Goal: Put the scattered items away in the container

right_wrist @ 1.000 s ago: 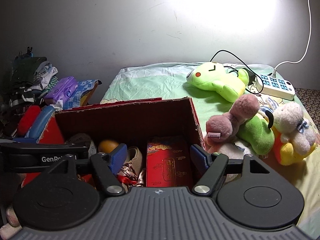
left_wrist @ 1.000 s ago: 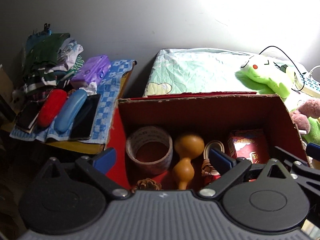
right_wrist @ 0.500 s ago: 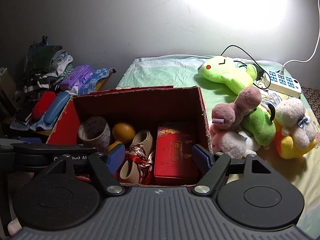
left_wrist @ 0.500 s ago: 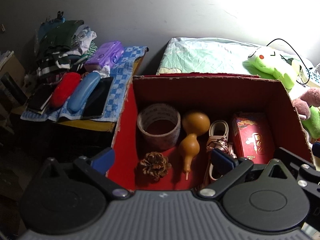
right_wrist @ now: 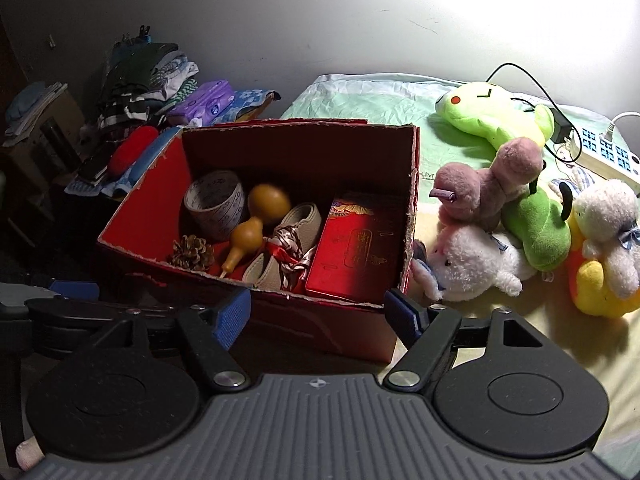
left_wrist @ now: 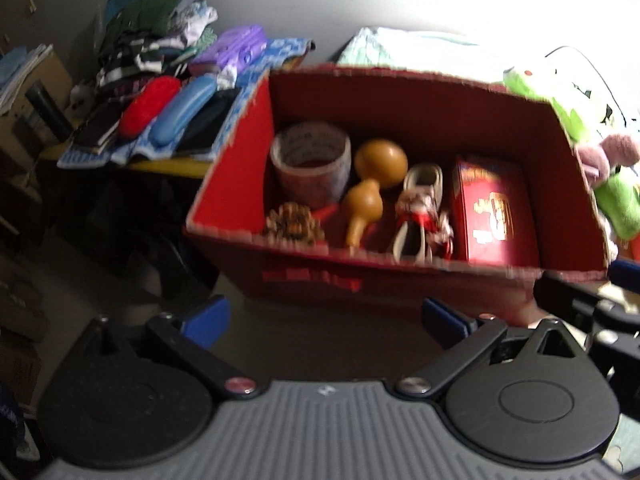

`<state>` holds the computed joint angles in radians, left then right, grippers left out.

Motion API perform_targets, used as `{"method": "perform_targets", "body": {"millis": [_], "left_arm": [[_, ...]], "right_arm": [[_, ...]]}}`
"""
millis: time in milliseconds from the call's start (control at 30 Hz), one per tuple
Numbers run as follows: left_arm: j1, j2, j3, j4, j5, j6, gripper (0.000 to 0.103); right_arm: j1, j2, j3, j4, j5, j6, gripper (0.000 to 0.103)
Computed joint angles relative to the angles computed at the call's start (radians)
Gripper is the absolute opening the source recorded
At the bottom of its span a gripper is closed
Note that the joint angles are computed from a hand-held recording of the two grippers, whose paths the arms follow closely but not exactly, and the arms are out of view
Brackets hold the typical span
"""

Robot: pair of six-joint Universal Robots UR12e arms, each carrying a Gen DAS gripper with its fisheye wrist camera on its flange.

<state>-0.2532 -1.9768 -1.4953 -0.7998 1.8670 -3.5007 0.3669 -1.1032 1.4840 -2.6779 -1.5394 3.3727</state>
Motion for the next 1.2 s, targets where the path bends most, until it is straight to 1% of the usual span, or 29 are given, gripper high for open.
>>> {"method": "perform_targets", "body": {"millis": [100,200,333,433,567,733,867,1000,1133,1200], "left_arm": [[-0.016,-0.002,0.001,-0.034,0.026,-0.018,0.102],[-0.022,-0.01,0.011,-0.08,0.019,-0.052,0.102],[-0.027,-0.024,0.026,-0.148,0.002,-0.08,0.102],[-0.034,-0.028,0.029,-0.175,0.001,-0.088,0.102],[-0.046,-0.034,0.028,-0.174,0.031,-0.078,0.102],[-0.045,-0.034,0.019,-0.175,0.025,-0.076,0.102],[-0.045,-0.031,0.009,-0.188,0.035,-0.079,0.102],[-0.033,-0.021,-0.007,-0.193,0.025,-0.082,0.102],[-0.021,-0.015,-0.016,-0.172,0.039,-0.05,0.101],[-0.016,-0.008,-0.022,-0.147,0.047,-0.03,0.101]], "right_arm": [[-0.011,-0.011,0.018,0.009,0.052,-0.04,0.075],[-0.021,-0.018,0.031,0.025,0.086,-0.051,0.075],[-0.034,-0.025,0.048,0.058,0.101,-0.02,0.075],[-0.044,-0.027,0.053,0.086,0.12,0.014,0.075],[-0.046,-0.029,0.053,0.125,0.144,0.029,0.076],[-0.042,-0.034,0.062,0.132,0.131,0.028,0.077],[-0.037,-0.029,0.056,0.158,0.131,0.029,0.077],[-0.027,-0.017,0.038,0.183,0.136,0.028,0.077],[-0.013,-0.005,0.009,0.197,0.129,0.018,0.076],[-0.01,-0.004,-0.001,0.194,0.14,0.011,0.076]]}}
